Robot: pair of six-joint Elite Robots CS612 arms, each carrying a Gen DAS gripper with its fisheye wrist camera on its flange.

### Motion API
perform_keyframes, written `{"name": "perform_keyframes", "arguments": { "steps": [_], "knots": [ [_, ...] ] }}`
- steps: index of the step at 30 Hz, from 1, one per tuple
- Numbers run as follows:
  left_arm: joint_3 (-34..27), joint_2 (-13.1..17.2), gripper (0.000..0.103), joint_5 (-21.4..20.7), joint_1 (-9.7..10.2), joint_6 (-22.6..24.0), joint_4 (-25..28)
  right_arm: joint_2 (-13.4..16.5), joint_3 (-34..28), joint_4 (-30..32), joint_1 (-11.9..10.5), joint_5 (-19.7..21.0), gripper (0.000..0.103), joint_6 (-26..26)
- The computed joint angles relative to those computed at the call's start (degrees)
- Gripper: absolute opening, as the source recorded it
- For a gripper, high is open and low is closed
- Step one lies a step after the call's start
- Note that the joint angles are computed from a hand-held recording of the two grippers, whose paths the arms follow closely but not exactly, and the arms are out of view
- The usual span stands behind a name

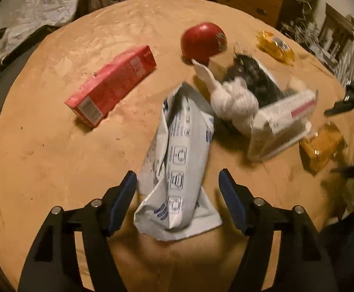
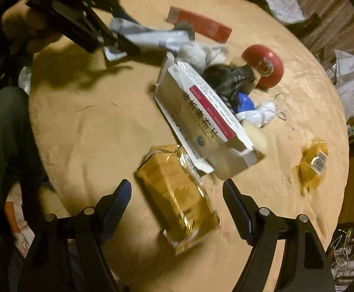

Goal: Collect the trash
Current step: 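Grasp the grey-white wrapper with the left tool while the right grasps the gold wrapper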

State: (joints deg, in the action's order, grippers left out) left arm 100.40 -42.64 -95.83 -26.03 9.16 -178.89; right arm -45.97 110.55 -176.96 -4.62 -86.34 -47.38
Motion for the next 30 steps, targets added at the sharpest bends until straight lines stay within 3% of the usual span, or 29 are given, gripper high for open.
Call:
{"name": "perform_keyframes", "arguments": {
  "steps": [2,4,6,8,11,15,18,21,25,30],
  "knots": [
    [-0.2,0.3,0.068,1.7,-0.73,-0.3,-0.6,0.9,-1.0,0.3,0.3,-0.2,0.073,0.9],
    [-0.6,0.8,0.068,4.5,-1.57,0.1,-0.3,1.3,-1.4,0.9,0.4,0.1,0.061,1.9],
    [-1.2,1.5,0.068,5.9,-1.86,-0.3,0.2,1.7,-1.3,0.6,0.7,-0.6,0.058,2.8],
    [-1.5,2.0,0.055,7.3,-1.95,-1.5,-0.1,2.1,-1.0,-0.7,1.0,-1.7,0.054,4.3],
    [-0.4,1.9,0.044,7.6,-1.59,-3.9,-3.1,1.9,0.7,-3.9,0.3,-0.3,0.050,8.5],
    [2.6,1.0,0.041,10.0,-1.26,-8.4,-9.4,1.1,4.1,-10.3,-1.2,3.5,0.029,14.7],
    [5.2,0.0,0.041,11.2,-1.27,-11.5,-14.2,0.4,6.7,-15.8,-2.7,7.4,0.028,20.6],
    [8.0,-1.0,0.041,12.2,-1.60,-14.6,-18.5,0.5,8.9,-22.2,-3.0,8.5,0.028,25.3],
    [12.7,-3.2,0.041,14.0,-3.56,-16.6,-26.0,0.4,11.4,-31.4,-3.1,9.9,0.028,32.5],
    [17.3,-5.4,0.041,16.9,-7.50,-18.2,-35.2,0.4,14.0,-46.4,-1.5,5.9,0.028,41.4]
  ]
}}
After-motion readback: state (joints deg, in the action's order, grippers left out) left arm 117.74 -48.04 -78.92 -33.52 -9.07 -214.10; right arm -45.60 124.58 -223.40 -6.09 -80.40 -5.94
